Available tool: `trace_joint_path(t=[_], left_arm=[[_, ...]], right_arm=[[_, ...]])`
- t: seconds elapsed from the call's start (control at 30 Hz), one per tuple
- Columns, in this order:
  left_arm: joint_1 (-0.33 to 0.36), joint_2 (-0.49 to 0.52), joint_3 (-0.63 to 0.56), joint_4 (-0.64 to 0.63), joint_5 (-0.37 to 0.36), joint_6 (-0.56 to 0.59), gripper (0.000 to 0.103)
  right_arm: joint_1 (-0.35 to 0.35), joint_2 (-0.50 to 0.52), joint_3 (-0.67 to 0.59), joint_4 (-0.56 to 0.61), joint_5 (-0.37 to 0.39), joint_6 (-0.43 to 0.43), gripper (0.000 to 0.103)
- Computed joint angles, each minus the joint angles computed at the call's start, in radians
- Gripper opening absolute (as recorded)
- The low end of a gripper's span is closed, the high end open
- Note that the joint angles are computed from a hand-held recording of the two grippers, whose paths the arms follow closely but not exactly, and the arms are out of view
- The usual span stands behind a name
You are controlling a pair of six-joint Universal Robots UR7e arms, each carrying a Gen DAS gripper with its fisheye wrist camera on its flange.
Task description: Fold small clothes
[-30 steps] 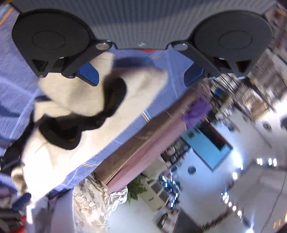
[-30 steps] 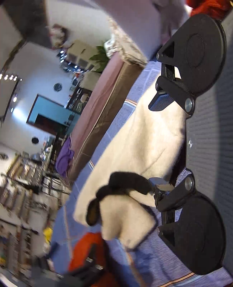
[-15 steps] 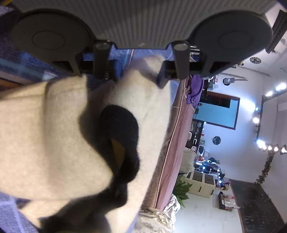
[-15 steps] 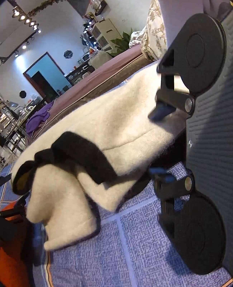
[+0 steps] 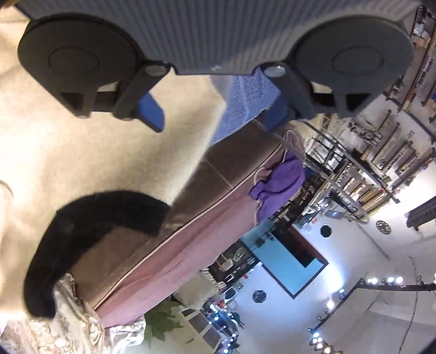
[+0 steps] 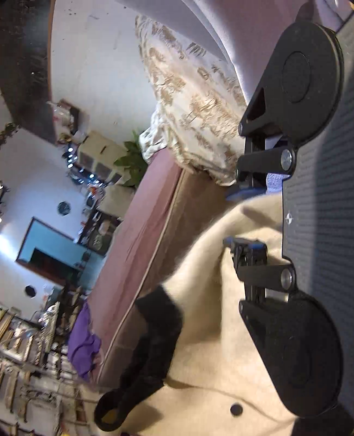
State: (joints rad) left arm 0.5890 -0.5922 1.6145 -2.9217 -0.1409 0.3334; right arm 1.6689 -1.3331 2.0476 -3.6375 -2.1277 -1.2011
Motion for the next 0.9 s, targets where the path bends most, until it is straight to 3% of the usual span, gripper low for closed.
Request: trace_joint_path(t=[0.03,0.07,0.13,0.27,0.37,0.43,0.5,0.57,0.67,0.8,0.9], left_arm=[[-0.003,0.013,-0.001,-0.049,0.016,0.047,0.103],[-0.012,0.0,0.023,-0.062,0.003,0.053,0.103],[-0.044,-0.082,0.12,0.023,-0.068,-0.062,0.103],[-0.173,-0.283,0.356,0.209,-0.309,-0.339,0.103],[-0.264,-0.357,0.447,0.339,-0.534,-0.498,0.103],[-0.305,-0.347,0.459,0.388,-0.662,-0.621,0.103],[-0.323,-0.324,0.488,0.302,-0.771,-0.696,0.103],[-0.318,-0.285,0.476,0.307,-0.798,-0.81,0.102],[-0.307,-0.237,0.467,0.311,-0.779,-0.927,0.1],[-0.288,-0.219,0.476,0.257,-0.78,-0.994,0.101],[-0.238,-0.217,0.464,0.217,-0.797,-1.083,0.101]], right_arm=[[-0.012,0.021,0.014,-0.058,-0.015,0.003,0.103],[-0.021,0.001,0.071,-0.117,-0.007,-0.019,0.103],[-0.054,-0.068,0.159,-0.109,0.098,0.032,0.103],[-0.11,-0.295,0.311,0.163,0.224,0.184,0.103],[-0.163,-0.486,0.439,0.306,0.312,0.197,0.103],[-0.172,-0.563,0.506,0.313,0.302,0.166,0.103],[-0.182,-0.632,0.552,0.327,0.277,0.167,0.103],[-0.213,-0.699,0.571,0.384,0.275,0.185,0.103],[-0.281,-0.744,0.586,0.388,0.267,0.22,0.103],[-0.402,-0.829,0.557,0.506,0.371,0.342,0.103],[-0.458,-0.79,0.539,0.46,0.409,0.396,0.103]])
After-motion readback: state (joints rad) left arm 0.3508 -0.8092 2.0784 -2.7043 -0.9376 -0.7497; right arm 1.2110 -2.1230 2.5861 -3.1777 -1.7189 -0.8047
